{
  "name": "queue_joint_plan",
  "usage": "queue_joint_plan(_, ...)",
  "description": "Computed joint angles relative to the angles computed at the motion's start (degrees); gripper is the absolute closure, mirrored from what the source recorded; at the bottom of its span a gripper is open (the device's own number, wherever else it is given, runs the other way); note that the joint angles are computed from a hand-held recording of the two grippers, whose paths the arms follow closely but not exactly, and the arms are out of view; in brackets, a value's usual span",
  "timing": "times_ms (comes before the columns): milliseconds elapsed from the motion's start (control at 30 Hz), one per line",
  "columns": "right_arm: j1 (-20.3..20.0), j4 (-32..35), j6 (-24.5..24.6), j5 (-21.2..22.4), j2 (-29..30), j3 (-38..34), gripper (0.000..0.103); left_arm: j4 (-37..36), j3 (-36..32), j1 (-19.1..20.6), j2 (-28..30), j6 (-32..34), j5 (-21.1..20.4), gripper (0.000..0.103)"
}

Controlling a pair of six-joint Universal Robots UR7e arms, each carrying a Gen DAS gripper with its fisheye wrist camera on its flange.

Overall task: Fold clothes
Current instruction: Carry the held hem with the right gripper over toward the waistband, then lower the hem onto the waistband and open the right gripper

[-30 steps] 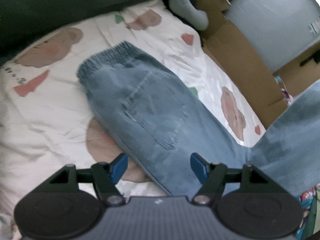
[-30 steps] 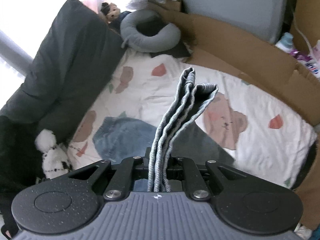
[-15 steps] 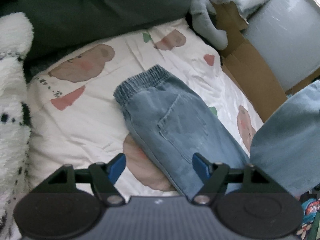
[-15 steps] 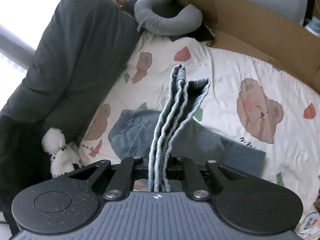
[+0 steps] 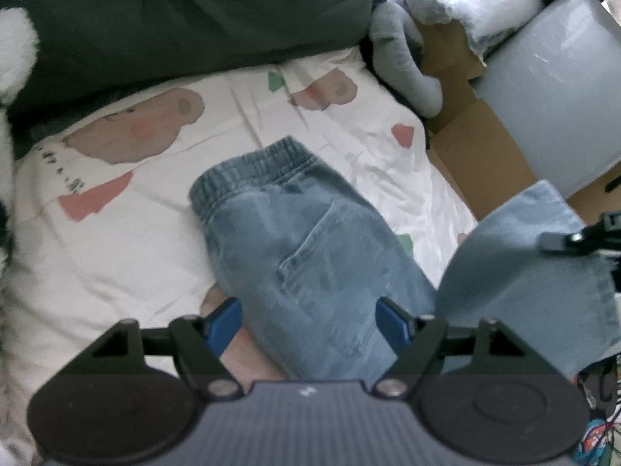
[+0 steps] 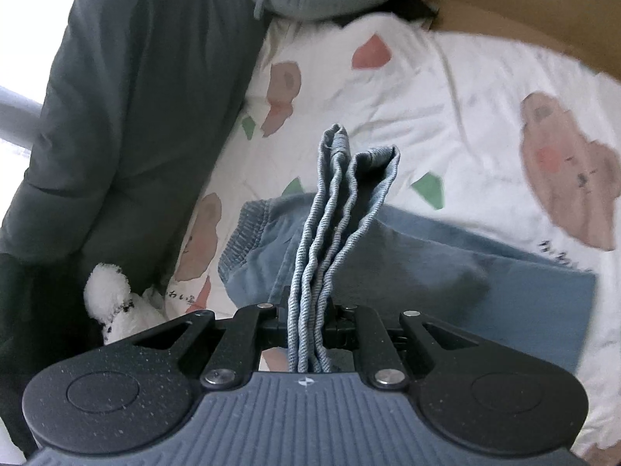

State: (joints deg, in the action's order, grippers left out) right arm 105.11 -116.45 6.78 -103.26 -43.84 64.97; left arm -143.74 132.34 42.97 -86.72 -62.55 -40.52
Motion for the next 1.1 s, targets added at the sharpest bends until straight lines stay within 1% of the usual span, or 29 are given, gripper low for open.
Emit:
queue_joint_plan(100,-0.5,-0.3,0.2,1.5,2.5,-1.0,0.093,-7.1,1.0,1.0,2.1,2.7,2.4,0.025)
queue_joint_plan(233,-0.4,0.0,0.5,1.6,6.5,-3.3,0.093,-17.5,3.4,2.1,5.0,5.3,6.1,0.025)
queue_joint_plan(400,0.2,1.9,-0.5,0.6,12.2,-7.3,0.092,-24.3,6.6,2.7,7.4,1.5,11.0,0.025)
queue_joint_plan(467,0.5,2.1,-0.5,-0.4,14.2,-8.5,0.09,-26.2,7.5,2.9,8.0,1.5,12.3,0.025)
queue_joint_plan(533,0.7,2.8,-0.6,-1.3,16.0,-9.6,0.09,-25.4,7.8,3.2,8.1,1.4,13.5,0.025)
queue_joint_plan(633,1.2,3.2,-0.9,-2.6,18.2,-11.0,0.088,-26.4,9.0,3.7,7.5,1.1,13.1,0.025)
queue_joint_plan(700,1.2,3.0,-1.5,-2.6,19.2,-11.4,0.087,-25.6,10.0,3.7,6.7,-0.2,13.1,0.025)
queue_joint_plan(733,1.2,3.4,-1.3,-2.4,19.8,-12.0,0.084,-24.6,10.4,3.6,6.2,-0.9,13.1,0.025)
queue_joint_plan(767,1.2,3.5,-0.9,-1.7,20.1,-12.2,0.08,-23.0,10.7,3.5,5.5,-2.2,13.2,0.025)
queue_joint_plan(833,1.2,3.7,-0.6,-0.7,20.8,-12.7,0.08,-19.1,11.2,3.3,4.1,-5.3,13.5,0.025)
queue_joint_plan(933,1.6,4.2,-1.2,-0.1,21.8,-13.7,0.08,-11.0,11.6,2.4,1.2,-11.7,14.8,0.025)
queue_joint_plan(1000,1.7,5.0,-0.8,1.2,22.3,-14.7,0.08,-8.5,12.0,2.0,-0.2,-13.9,15.1,0.025)
queue_joint_plan(1067,1.9,5.4,-0.8,2.4,22.7,-15.4,0.071,-6.0,12.0,1.5,-1.1,-15.6,15.7,0.025)
queue_joint_plan(1100,2.0,5.8,-0.7,3.2,22.8,-15.6,0.071,-4.9,12.0,1.2,-1.4,-16.5,16.1,0.025)
